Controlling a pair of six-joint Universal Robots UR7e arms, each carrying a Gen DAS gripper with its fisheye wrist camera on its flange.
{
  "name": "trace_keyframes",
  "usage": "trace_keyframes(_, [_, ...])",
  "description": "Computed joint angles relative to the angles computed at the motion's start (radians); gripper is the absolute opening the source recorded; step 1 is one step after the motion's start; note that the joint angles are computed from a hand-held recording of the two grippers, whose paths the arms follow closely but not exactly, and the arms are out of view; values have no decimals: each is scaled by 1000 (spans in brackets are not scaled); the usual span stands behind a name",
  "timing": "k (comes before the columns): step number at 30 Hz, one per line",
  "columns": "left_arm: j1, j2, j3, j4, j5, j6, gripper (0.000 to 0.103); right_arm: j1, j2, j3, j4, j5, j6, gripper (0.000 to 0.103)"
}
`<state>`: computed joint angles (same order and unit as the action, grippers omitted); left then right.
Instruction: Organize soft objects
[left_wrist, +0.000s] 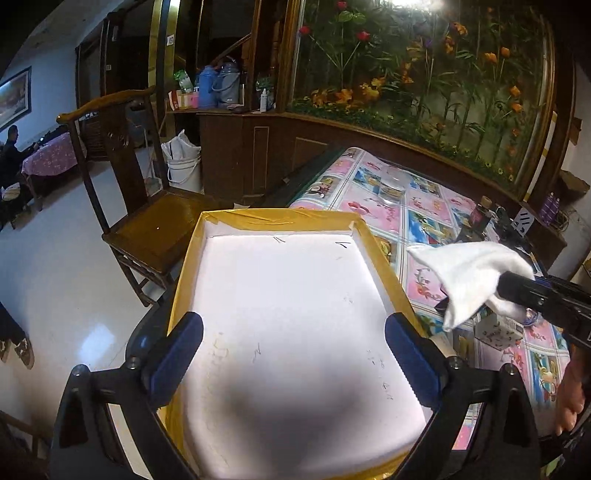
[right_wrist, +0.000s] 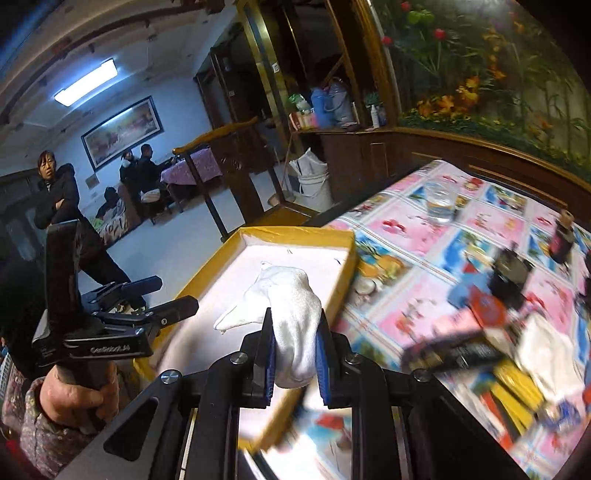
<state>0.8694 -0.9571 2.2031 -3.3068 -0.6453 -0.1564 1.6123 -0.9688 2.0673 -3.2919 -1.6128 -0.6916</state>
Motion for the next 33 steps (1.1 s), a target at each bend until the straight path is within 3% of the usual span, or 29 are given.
trace_keyframes(5, [83, -40, -85, 138, -90, -44, 99, 49, 146, -208, 85, -77, 102, 19])
trace_keyframes(11, [87, -13, -57, 9, -237, 28, 99, -7, 138, -212, 107, -13, 153, 19])
trace_keyframes(15, [53, 48, -100, 98, -310, 114, 99, -49, 89, -185, 74, 54, 187, 19])
trace_keyframes(17, [17, 83, -136, 204, -337, 195, 99, -68, 62, -181, 42, 85, 183, 19])
trace_keyframes(22, [-73, 214, -261, 556, -260, 377, 99, -86, -21, -170, 41, 175, 183, 19])
trace_keyframes(24, [-91, 265, -298, 616, -204, 424, 99, -91, -53, -154, 44, 205, 178, 19])
trace_keyframes(33, [-6, 354, -539, 1013, -236, 367, 98, -121, -134, -149, 122, 310, 243, 19])
